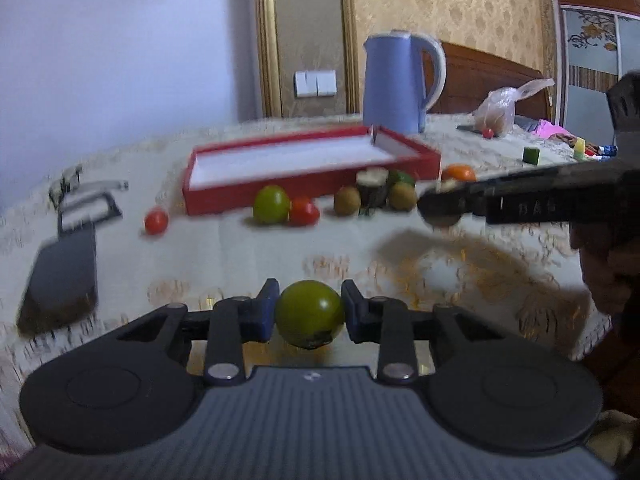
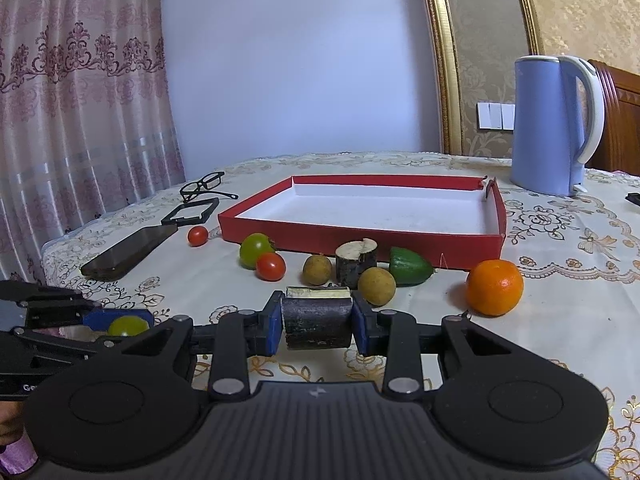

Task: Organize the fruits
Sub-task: 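Carry the green tomato into the tray and open the left gripper while the right holds the log, then lower the dark log piece into the tray and open the right gripper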

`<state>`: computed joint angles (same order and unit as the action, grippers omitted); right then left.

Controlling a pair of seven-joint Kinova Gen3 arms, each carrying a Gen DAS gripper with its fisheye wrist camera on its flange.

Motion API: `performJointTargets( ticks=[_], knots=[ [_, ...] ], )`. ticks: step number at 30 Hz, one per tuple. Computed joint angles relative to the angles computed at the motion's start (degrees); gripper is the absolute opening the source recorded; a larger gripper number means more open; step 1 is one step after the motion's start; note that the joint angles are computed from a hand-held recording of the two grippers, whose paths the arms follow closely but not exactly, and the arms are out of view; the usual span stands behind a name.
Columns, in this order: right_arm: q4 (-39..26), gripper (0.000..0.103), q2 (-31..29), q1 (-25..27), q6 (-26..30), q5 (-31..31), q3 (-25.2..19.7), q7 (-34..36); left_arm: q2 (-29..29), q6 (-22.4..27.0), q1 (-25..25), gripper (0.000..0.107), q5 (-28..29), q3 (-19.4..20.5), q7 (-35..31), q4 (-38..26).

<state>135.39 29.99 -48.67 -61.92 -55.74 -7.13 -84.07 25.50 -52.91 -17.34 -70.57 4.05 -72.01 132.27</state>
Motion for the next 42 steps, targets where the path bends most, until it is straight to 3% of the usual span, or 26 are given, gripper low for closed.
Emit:
performJointTargets(
  ticks=[4,6,14,17,19,20,22,26,29,34,38,42],
  knots=[
    [0.1,0.034,0.3,-0.1,-0.7,0.0,0.0,-0.3,-1.1,2.6,-1.6,0.030,3.3,7.0,0.5,-3.0],
    [0.2,0.034,0.3,-0.2,-0.8,-0.2,0.0,-0.4,-2.2,7.0,2.2,0.030,7.2,8.3,1.6,-6.5],
    [0.6,0.034,0.1,-0.5,-1.5,-1.2,-0.1,-0.3,4.5,25.7,23.4,0.030,23.1,3.4,6.0,-27.3],
    [0.9,0.034,-0.2,-0.5,-1.7,-1.8,-0.1,-0.4,8.4,32.7,28.9,0.033,23.8,0.4,11.7,-35.0],
    [1.0,0.034,-0.3,-0.4,-1.8,-1.8,-0.2,-0.5,9.6,36.6,29.3,0.064,22.2,0.9,15.6,-38.1],
    [1.1,0.034,-0.3,-0.2,-1.7,-1.8,-0.2,-0.7,9.5,37.3,30.3,0.071,22.7,-0.2,16.7,-38.4],
    [1.2,0.034,-0.2,0.0,-1.6,-1.6,-0.1,-1.0,8.4,35.9,33.5,0.089,26.5,-5.0,16.3,-36.9],
    [1.3,0.034,-0.4,0.3,-1.3,-1.7,0.2,-0.7,4.4,27.1,39.1,0.101,35.9,-15.6,10.6,-27.4],
    [0.8,0.034,-0.9,0.3,-1.3,-2.5,0.6,1.0,2.5,20.3,42.3,0.103,42.2,-21.9,7.5,-19.4],
    [-1.1,0.034,-2.5,2.3,0.0,-3.1,1.6,5.6,2.6,8.7,38.1,0.103,52.3,-19.7,0.3,-8.9],
    [-4.2,0.034,-3.4,6.0,3.0,-1.5,2.6,9.6,3.6,2.2,31.1,0.103,48.5,-15.2,2.2,-7.0],
    [-8.9,0.034,-3.3,10.9,8.7,0.0,3.9,12.8,3.6,3.8,29.8,0.103,46.2,-14.0,2.7,-7.8]
  ],
)
